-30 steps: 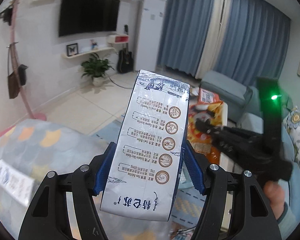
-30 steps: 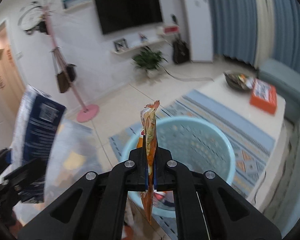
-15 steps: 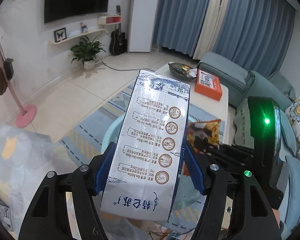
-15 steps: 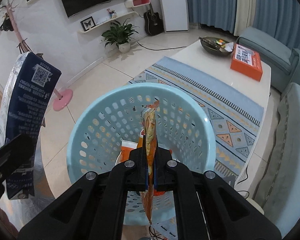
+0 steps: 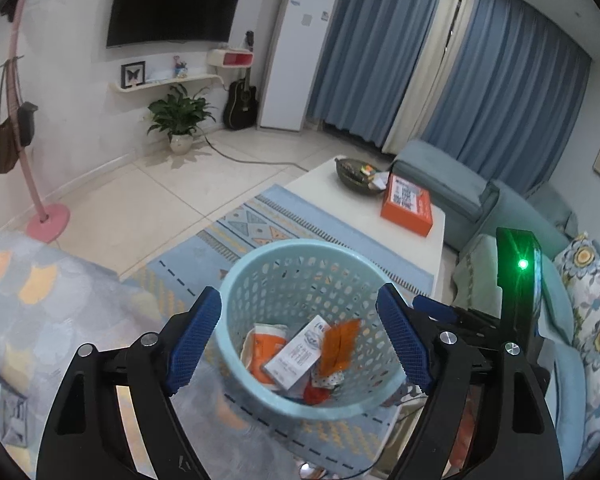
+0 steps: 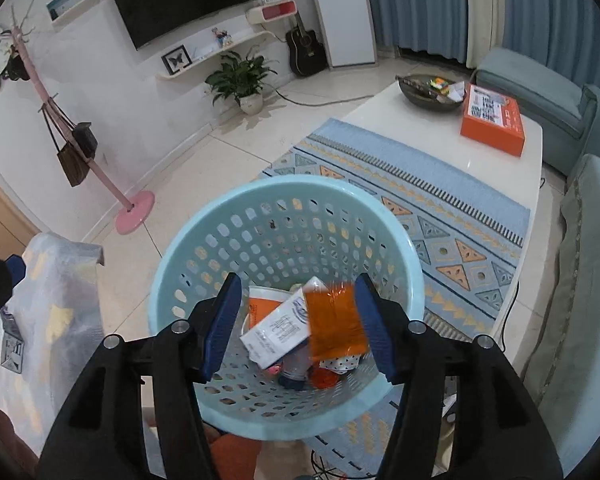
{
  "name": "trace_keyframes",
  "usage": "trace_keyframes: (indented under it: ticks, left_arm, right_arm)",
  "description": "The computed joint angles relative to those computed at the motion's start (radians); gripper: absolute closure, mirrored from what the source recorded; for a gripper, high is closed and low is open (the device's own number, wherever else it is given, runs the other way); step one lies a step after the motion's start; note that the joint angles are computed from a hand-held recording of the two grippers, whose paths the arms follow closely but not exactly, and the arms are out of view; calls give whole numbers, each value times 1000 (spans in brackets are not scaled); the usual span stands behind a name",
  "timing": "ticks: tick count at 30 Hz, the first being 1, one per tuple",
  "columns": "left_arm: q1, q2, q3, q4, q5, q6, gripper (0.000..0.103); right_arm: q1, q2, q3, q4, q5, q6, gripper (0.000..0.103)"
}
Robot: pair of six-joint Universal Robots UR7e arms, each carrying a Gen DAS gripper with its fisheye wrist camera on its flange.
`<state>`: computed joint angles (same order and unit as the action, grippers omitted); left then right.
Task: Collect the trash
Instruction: 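Carry carton and snack bag over the blue basket and open both tools, then move both open tools back to the table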
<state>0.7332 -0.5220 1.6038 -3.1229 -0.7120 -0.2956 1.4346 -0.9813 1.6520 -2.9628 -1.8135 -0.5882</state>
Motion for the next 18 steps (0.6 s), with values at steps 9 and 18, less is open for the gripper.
trace_keyframes:
  ticks: [9, 18]
  left_arm:
    - [-71, -132, 220, -151, 50, -67, 23]
    - [-164, -275, 418, -225, 209, -139, 19]
  right_arm:
    - [71, -85, 108, -9, 58, -38, 43]
    - [183, -127, 232, -50, 116, -130, 31]
